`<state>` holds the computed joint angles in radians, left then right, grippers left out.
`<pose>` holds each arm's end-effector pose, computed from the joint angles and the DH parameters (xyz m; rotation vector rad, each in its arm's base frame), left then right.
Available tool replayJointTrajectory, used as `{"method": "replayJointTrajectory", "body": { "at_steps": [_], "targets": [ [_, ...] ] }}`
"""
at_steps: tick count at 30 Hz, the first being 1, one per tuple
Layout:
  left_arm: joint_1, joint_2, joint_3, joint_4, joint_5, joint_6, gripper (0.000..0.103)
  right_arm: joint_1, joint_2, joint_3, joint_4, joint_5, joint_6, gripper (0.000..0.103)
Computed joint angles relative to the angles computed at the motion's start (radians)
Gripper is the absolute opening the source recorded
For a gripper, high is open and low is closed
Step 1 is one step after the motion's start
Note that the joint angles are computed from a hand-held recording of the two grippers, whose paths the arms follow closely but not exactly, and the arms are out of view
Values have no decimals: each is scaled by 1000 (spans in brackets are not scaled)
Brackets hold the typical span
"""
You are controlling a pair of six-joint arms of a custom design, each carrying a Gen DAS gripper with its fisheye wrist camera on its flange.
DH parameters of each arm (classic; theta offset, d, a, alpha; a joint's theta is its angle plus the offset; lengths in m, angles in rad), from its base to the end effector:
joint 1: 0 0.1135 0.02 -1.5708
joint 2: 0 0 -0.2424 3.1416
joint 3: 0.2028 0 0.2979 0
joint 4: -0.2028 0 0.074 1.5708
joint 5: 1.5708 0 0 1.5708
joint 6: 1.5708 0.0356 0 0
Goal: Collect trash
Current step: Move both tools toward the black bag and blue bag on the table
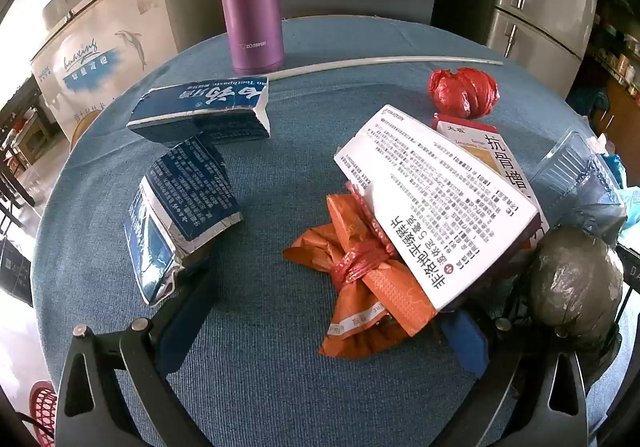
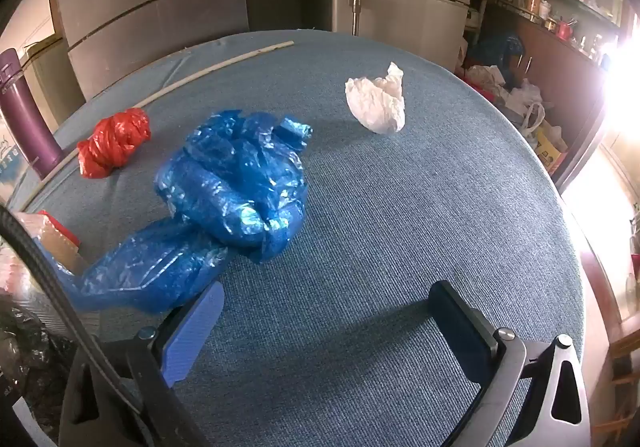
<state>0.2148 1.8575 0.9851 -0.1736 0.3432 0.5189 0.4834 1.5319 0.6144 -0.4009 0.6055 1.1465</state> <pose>0.3699 0.0684 0.0681 0.4994 2.4818 -0.1655 0.2408 0.1035 0.0605 0.9135 2.3470 -0.3068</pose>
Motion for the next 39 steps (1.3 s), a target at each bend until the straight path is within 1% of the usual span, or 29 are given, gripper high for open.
{"method": "replayJointTrajectory", "body": {
  "at_steps": [14, 17, 19, 21, 22, 23, 28, 30, 33, 34, 35, 37, 39],
  "targets": [
    [0, 0, 1, -2, 0, -1, 103, -1, 2, 1, 1, -1, 0, 103],
    [0, 1, 3, -4, 0, -2, 103, 5, 15, 16, -20, 3, 31, 103],
    [3, -6, 3, -29, -7, 10, 103, 14, 4, 10, -25, -5, 31, 103],
    [4, -30, 2, -88, -40, 4, 103, 39, 4, 11, -28, -15, 25, 103],
    [10, -45, 1, -127, -59, 8, 103, 48, -31, -12, -31, -24, 8, 103],
    [19, -63, -10, -140, -63, 13, 103, 60, -52, -29, -30, -29, -3, 103],
    [94, -275, -160, -120, -51, 67, 103, 144, -147, -84, -108, -60, 63, 103],
    [136, -388, -224, -129, -20, 112, 103, 194, -220, -117, -137, -50, 101, 103],
    [181, -540, -291, -178, 26, 159, 103, 289, -321, -126, -229, 17, 168, 103],
    [194, -577, -304, -196, 40, 172, 103, 312, -348, -125, -256, 33, 184, 103],
    [195, -579, -297, -196, 44, 172, 103, 344, -392, -121, -297, 55, 208, 103],
    [222, -656, -314, -238, 74, 190, 103, 407, -449, -96, -382, 103, 262, 103],
    [265, -722, -315, -290, 117, 217, 103, 498, -459, -41, -507, 157, 358, 103]
  ]
}}
